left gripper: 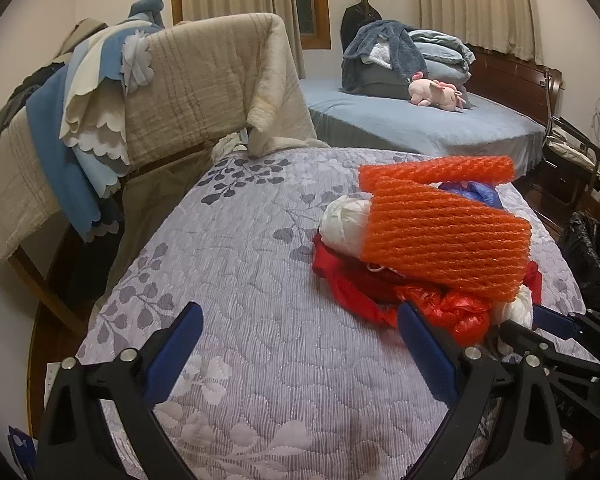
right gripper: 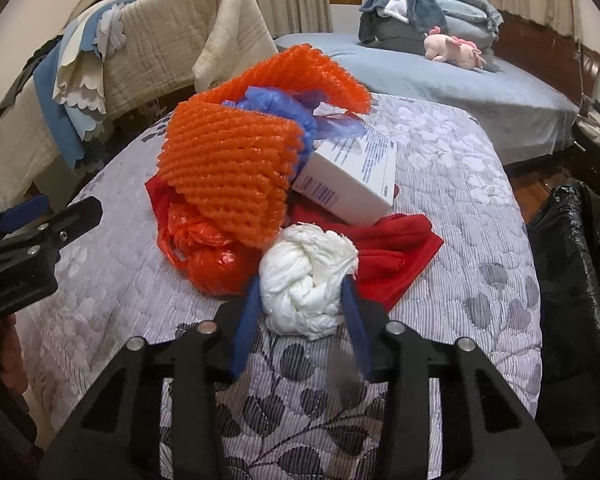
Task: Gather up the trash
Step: 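Grasp the white tissue ball on the cushion with the right tool, then grasp the orange foam mesh sleeve with the left tool while the right tool holds the tissue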
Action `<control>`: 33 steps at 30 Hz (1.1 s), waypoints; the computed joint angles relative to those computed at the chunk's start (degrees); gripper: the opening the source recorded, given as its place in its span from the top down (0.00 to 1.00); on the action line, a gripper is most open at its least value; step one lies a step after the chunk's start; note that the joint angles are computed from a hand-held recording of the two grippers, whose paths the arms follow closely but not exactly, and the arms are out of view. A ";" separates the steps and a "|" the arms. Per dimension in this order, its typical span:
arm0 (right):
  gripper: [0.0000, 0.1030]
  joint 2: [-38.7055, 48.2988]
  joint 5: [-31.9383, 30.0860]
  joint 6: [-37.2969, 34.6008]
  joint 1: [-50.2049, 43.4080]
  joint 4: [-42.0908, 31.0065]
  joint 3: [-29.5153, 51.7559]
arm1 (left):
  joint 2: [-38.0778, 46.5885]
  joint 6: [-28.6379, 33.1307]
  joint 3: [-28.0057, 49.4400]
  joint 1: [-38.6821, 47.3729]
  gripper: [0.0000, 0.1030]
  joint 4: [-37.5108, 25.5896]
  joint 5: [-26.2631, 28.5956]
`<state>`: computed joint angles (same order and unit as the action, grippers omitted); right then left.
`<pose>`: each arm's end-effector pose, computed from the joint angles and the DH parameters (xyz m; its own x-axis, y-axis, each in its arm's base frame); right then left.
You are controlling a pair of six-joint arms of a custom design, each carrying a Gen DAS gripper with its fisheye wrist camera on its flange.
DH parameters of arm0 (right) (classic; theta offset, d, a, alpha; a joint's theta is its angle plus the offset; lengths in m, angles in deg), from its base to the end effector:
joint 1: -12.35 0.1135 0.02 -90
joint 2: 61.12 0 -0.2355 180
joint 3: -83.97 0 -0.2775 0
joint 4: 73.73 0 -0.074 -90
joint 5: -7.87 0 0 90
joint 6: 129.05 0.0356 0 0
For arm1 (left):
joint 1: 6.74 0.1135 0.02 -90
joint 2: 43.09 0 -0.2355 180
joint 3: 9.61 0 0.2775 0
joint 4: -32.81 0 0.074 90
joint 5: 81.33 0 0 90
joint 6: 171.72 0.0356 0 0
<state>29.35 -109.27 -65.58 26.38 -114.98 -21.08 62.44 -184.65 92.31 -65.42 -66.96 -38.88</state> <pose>0.3329 0.0999 0.1863 -0.5214 -0.5400 -0.6607 -0.7725 0.6276 0.0966 0.1978 -0.2745 0.2276 -0.5353 -0.3857 -0.7514 -0.6418 0.7641 0.0649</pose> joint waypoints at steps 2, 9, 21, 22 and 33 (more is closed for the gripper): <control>0.67 -0.97 -1.76 -0.36 -1.00 -1.39 0.39 | 0.36 0.20 0.80 -0.06 0.07 -0.30 -0.05; 0.67 -5.08 -4.79 -1.75 -7.41 -4.57 2.15 | 2.89 5.44 6.42 -0.03 0.07 2.14 -2.41; 0.66 0.08 -3.22 -2.90 -14.04 -3.45 7.00 | 9.13 21.91 12.41 5.87 0.06 14.11 -2.34; 0.66 0.37 -3.25 -3.02 -14.05 -3.50 7.11 | 8.83 22.92 11.36 6.75 0.06 15.70 -1.51; 0.66 1.27 -1.34 -3.06 -12.35 -4.30 7.80 | 3.76 32.21 1.69 9.52 0.42 33.05 4.30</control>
<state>30.62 -110.61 -68.64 14.03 -119.27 -13.28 66.19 -152.43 94.01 -55.90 -33.91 -34.58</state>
